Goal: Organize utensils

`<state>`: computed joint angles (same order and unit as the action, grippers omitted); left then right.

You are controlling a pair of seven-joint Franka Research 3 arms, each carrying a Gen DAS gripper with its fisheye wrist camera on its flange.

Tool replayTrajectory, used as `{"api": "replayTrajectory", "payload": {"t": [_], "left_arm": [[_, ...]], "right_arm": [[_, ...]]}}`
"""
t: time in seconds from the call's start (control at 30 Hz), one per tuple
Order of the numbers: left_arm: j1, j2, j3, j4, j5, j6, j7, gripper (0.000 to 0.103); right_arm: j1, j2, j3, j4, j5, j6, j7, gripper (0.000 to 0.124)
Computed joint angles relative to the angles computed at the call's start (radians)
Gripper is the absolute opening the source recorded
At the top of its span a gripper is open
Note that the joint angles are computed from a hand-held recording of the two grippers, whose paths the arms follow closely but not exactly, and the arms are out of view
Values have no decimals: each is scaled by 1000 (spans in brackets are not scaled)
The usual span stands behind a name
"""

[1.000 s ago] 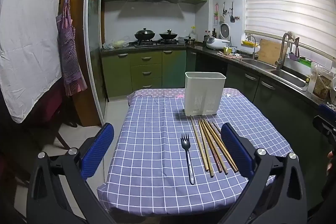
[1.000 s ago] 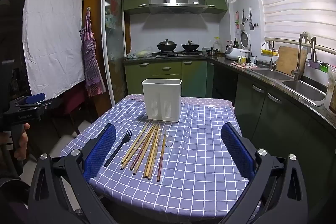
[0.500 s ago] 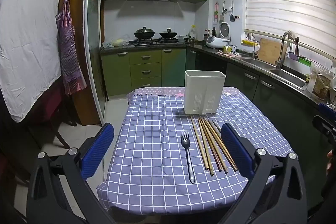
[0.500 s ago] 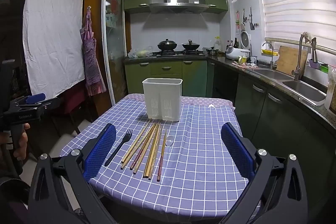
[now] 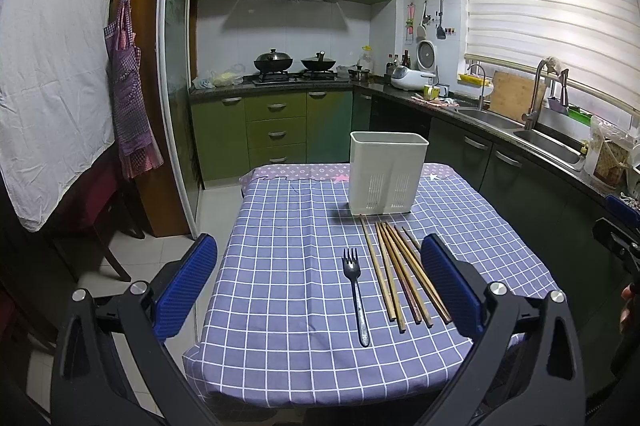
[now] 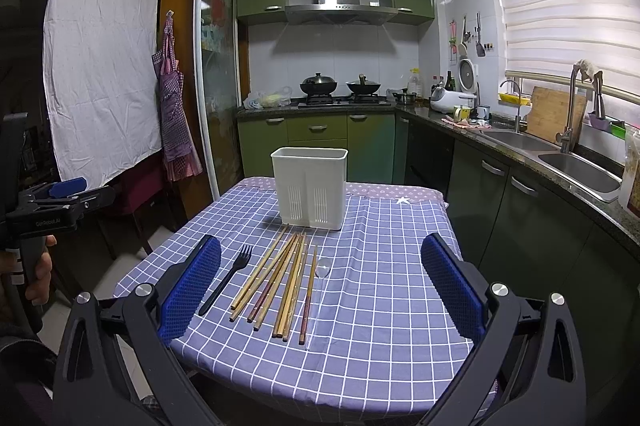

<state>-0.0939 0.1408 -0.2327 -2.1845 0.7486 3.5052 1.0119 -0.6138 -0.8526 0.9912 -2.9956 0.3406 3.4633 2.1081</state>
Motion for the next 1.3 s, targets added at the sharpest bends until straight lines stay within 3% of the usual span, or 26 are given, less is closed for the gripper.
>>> {"api": "replayTrajectory", "payload": {"t": [0.57,1.3], "left_arm": [[-1,0,0,-4,15,0,-14,97],[-5,-4,-7,-11,6,-6,-7,97]], "right_arm": [[-3,1,-4,5,-5,-4,-3,99],[-42,34,51,12,29,34,-15,99]]}}
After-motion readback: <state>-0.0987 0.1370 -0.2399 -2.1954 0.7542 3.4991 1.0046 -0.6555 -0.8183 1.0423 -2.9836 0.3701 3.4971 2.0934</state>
